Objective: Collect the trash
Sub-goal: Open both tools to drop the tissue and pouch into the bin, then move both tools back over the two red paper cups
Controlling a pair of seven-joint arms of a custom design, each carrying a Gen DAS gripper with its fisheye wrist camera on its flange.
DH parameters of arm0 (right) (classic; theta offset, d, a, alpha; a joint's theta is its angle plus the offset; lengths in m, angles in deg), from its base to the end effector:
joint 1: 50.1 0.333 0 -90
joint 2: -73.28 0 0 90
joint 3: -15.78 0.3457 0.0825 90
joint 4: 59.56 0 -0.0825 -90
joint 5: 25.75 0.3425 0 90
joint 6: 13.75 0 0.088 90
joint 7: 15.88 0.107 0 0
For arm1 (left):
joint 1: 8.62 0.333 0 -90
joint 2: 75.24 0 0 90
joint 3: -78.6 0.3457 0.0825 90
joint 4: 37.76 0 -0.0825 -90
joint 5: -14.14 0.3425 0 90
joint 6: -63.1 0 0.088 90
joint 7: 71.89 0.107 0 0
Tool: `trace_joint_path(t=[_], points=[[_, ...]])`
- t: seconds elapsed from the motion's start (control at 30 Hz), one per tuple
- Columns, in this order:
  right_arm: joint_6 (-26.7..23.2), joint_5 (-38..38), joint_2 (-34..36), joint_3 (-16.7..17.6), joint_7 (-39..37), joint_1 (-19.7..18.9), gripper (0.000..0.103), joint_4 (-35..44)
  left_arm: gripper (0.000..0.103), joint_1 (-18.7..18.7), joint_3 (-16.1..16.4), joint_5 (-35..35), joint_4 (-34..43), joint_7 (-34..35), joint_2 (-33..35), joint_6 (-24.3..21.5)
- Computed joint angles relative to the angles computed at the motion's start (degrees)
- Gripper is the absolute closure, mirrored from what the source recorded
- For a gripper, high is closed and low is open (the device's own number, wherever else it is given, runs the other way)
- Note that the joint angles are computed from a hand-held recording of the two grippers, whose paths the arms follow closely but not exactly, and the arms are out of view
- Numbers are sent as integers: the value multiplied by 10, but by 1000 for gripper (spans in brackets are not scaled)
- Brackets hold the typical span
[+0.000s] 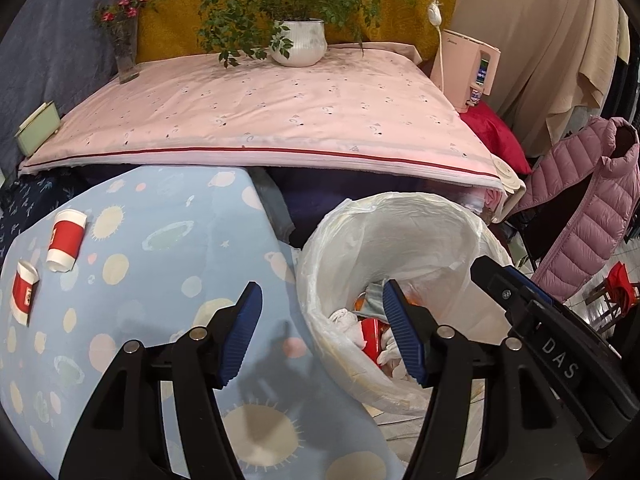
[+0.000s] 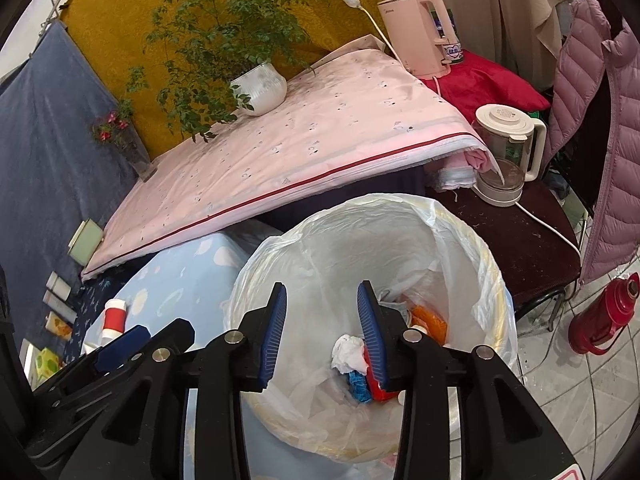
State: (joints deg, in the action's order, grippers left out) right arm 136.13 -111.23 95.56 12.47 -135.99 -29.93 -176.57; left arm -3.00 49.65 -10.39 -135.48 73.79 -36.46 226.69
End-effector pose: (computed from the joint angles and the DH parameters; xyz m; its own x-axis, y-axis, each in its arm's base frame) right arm 0.5516 0.1927 0.3132 -0.6966 -0.6046 -0.3864 -0.2757 0.7227 -0.6339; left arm 0.6751 -0.1891 0.3381 -0.7405 -0.6688 0.0663 -0.5458 0.5408 -0.6400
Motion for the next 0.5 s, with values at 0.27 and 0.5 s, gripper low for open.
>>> trace_joint_path(t=[0.27,0.5], points=[[-1,33,17,-1,-55,12,60,34,33,12,10,-5,13,-10,7,-2],[7,72,45,-10,-117,30,59,78,33,27,20,-5,38,-25,22,-6]])
